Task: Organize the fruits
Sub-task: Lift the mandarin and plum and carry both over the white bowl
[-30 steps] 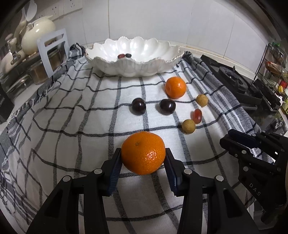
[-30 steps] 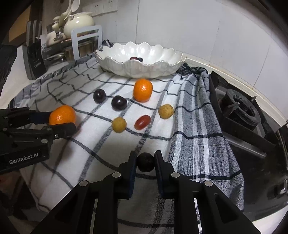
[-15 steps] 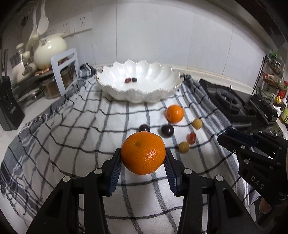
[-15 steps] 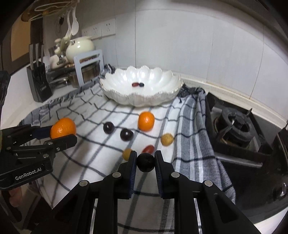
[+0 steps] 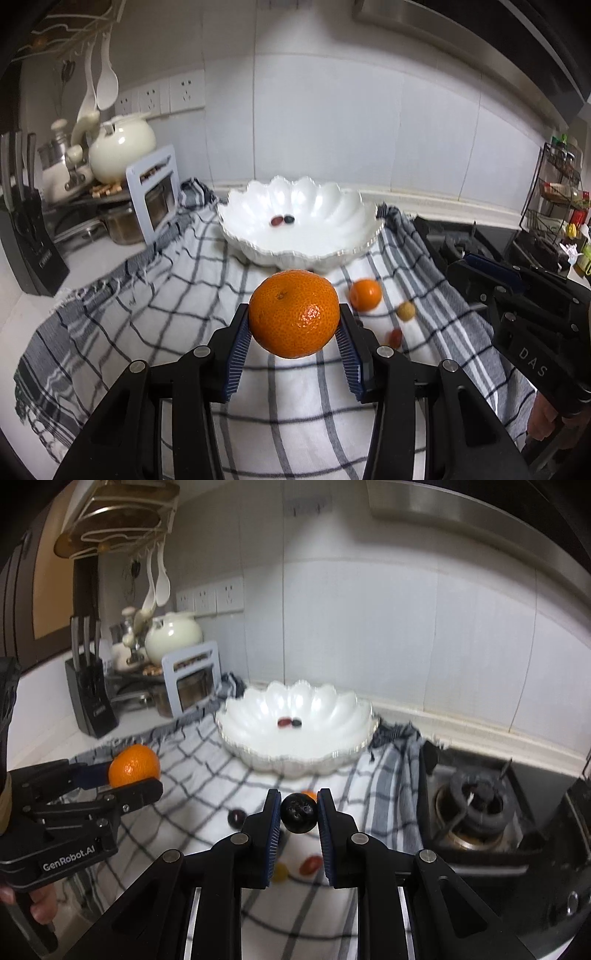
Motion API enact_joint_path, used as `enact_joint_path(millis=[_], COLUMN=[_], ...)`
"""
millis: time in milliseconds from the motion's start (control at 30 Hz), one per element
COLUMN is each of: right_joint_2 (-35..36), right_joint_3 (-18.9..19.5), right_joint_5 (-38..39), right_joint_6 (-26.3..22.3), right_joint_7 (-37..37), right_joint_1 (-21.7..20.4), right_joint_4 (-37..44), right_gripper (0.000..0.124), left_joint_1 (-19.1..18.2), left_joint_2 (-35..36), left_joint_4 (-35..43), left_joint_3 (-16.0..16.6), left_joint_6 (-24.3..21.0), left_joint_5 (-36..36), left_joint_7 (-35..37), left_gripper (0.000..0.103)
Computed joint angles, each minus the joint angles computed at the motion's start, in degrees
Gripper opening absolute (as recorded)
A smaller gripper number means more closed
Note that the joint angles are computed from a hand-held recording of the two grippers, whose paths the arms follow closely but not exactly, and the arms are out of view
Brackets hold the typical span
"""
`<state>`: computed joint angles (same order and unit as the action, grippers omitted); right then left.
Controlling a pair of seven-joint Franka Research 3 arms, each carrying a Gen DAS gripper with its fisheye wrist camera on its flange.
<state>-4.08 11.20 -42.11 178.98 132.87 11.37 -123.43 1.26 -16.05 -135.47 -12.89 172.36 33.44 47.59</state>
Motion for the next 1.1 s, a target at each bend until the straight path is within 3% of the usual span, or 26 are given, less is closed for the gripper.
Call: enact_joint_path(millis=[133,367,467,633,867,1100], right_joint_2=[1.3,4.4,5.5,7.1,11.0,15.7], right_joint_3=[0.5,-3.8,-5.9,-8.4,-10.6,-13.0], right_joint_5=[-10.1,-23.4,-24.4,-21.7,-11.1,-2.9], right_joint_6=[0.6,1.1,1.2,0.9,1.1,-0.5], right_joint_7=[9.3,22.4,23.1,20.4,10.4,2.8], right_joint_1=[-1.6,1.8,3.8,6.4,8.9,11.5], right_joint_4=[3.7,10.5,12.4,14.9,19.4,25.9], right_gripper=[0.021,0.021,0.021,0.021,0.021,0.021], left_joint_1=[2.0,5.0,6.9,7.7,4.4,0.2], left_joint_2=[0.1,1.7,2.4,4.6,9.1,14.2], left_joint_4=[1.6,5.3,7.2,11.3,17.5,23.7], left_joint_3=[-1.0,-2.5,-3.9,-4.2,-0.9,3.1], left_joint_6=[0.9,2.1,2.2,1.3,-0.2,-1.7], left_joint_5=[2.3,8.1,12.4,19.6,24.9,23.1], left_joint_7=[-1.9,-6.7,-10.3,-16.1,-19.6,-16.2], left_gripper=[0.045,0.045,0.045,0.045,0.045,0.045])
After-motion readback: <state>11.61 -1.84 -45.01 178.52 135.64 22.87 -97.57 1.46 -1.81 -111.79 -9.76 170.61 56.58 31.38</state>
